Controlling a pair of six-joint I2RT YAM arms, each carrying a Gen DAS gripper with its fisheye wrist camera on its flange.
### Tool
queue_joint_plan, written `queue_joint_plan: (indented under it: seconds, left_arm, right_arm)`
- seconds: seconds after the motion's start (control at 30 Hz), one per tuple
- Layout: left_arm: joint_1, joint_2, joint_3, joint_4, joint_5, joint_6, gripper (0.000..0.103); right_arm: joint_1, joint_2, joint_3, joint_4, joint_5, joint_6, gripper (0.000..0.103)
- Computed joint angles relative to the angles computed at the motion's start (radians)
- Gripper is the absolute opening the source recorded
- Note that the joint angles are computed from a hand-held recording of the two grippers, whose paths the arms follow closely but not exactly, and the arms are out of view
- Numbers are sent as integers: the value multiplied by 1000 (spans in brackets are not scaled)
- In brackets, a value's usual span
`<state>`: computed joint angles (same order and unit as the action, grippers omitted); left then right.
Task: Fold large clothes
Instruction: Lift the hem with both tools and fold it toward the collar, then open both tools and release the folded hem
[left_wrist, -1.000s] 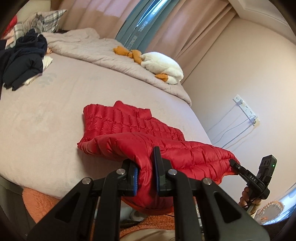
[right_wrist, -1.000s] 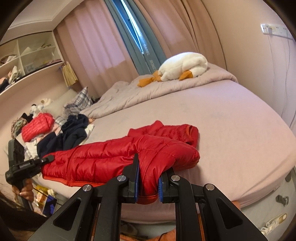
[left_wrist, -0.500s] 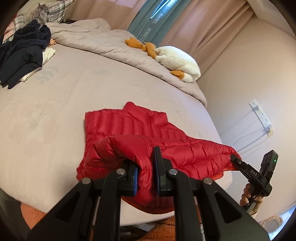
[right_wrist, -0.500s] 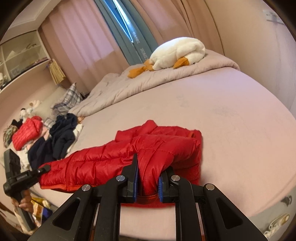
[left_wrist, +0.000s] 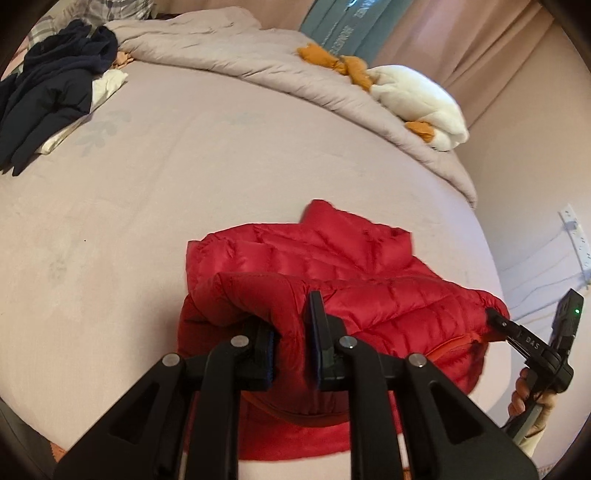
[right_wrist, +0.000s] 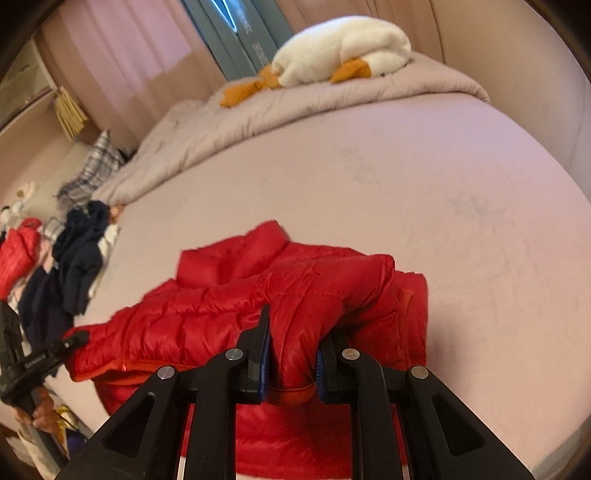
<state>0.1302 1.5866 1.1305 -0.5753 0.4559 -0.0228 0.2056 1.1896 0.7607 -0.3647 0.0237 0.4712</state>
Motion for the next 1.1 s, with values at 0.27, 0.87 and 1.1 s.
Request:
queue_joint_plan:
  seconds: [0.27, 0.87, 1.1]
  left_arm:
    - [-48, 113, 26, 74, -80, -29, 20]
    - [25, -164, -137, 98, 90, -3, 73]
    - [72, -233, -157, 35, 136, 29, 74]
  right_arm:
    - [-31, 93, 28, 16, -16, -7, 19]
    - [99, 83, 42, 8, 253, 6, 37]
    - [110, 34, 22, -1, 273, 13, 52]
